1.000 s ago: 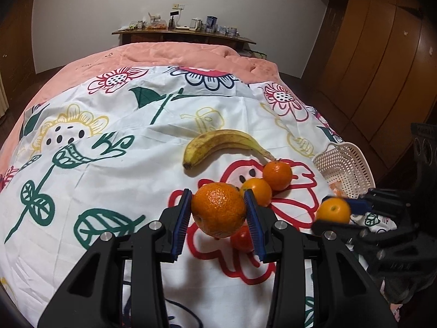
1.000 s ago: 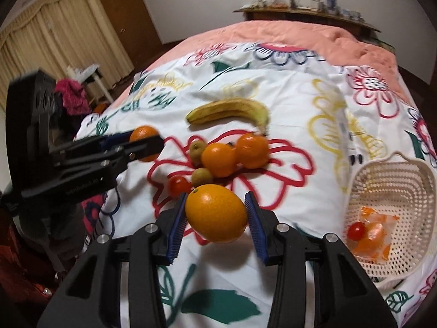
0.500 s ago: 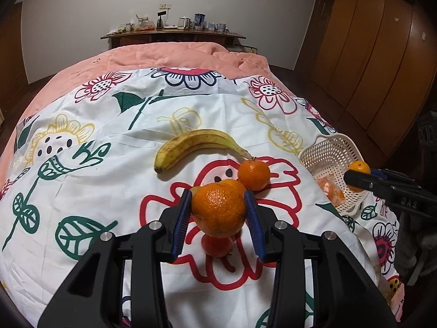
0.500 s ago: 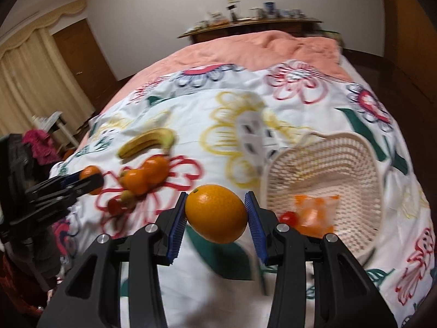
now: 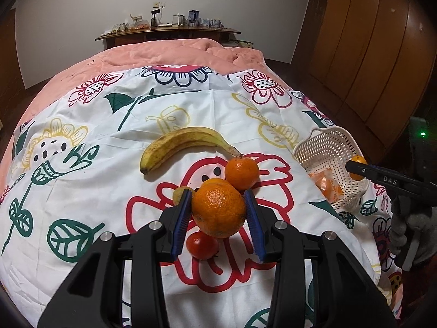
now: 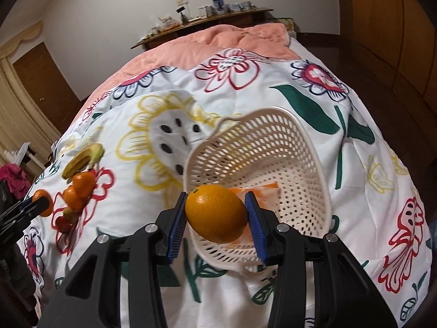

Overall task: Organize fruits
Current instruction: 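Carry the yellow orange into the white basket and open the right tool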

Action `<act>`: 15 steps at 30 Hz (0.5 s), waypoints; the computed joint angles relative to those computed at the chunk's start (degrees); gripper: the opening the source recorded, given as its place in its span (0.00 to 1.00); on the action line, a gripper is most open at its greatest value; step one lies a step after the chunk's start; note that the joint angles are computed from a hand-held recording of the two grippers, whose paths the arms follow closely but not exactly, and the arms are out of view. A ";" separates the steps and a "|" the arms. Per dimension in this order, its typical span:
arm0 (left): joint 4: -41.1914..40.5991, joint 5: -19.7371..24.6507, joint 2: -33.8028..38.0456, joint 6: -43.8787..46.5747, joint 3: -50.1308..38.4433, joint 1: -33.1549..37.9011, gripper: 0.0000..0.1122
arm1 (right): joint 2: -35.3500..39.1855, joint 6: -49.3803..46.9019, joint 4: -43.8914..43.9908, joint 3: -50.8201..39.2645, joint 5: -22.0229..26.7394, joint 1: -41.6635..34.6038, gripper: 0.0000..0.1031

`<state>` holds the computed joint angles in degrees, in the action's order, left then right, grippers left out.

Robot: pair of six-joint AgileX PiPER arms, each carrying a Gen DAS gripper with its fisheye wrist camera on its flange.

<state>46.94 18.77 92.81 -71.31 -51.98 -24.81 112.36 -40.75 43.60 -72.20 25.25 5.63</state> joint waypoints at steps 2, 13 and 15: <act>-0.42 0.53 0.53 0.43 -0.75 -0.40 0.36 | 1.06 0.36 -0.04 -0.71 -0.09 -0.76 0.41; -3.42 3.62 3.63 4.18 -5.38 -2.92 0.36 | 4.17 -1.60 2.38 -2.08 -2.87 -4.95 0.44; -3.96 4.08 4.19 4.90 -6.22 -3.31 0.36 | 4.31 -3.32 3.97 -2.03 -3.30 -5.82 0.44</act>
<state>42.97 22.85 96.99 -66.41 -58.20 -28.12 116.67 -44.08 47.56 -74.23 21.95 -0.19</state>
